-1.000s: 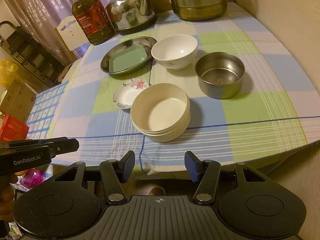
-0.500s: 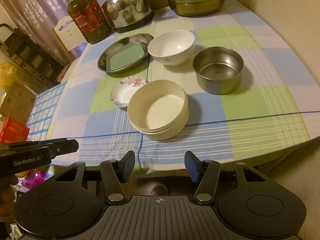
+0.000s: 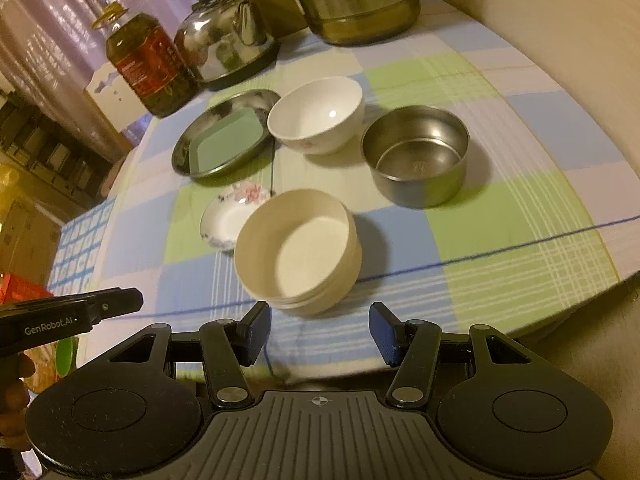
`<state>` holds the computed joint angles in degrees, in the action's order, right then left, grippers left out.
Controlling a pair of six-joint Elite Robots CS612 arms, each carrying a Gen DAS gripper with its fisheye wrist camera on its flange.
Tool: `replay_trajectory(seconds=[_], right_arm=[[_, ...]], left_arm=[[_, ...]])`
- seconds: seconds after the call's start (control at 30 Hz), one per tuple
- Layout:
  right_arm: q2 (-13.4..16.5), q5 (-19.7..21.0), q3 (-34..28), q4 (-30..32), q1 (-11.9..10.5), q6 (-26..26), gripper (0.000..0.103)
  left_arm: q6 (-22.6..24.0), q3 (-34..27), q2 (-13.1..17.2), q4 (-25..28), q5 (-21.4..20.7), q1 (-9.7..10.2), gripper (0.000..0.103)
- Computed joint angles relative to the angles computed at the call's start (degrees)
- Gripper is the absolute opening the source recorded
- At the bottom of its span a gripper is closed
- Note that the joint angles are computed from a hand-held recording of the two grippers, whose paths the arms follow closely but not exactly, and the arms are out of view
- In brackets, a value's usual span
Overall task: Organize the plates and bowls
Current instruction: 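Move the left tool to the floral saucer and grasp its rim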
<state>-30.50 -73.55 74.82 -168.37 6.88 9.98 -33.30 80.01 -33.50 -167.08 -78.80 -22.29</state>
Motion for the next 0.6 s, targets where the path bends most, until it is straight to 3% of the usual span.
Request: replay_trajectory(seconds=[0.3, 0.6], right_arm=[[3.50, 3.33, -5.89, -1.47, -0.29, -1.05, 0.055], [8.80, 7.29, -15.97, 2.81, -0.42, -6.14, 0.055]], left_arm=[[-0.51, -2.69, 2.50, -1.90, -0.08, 1.68, 0.021], [-4.02, -5.58, 5.30, -3.03, -1.80, 3.01, 0.021]])
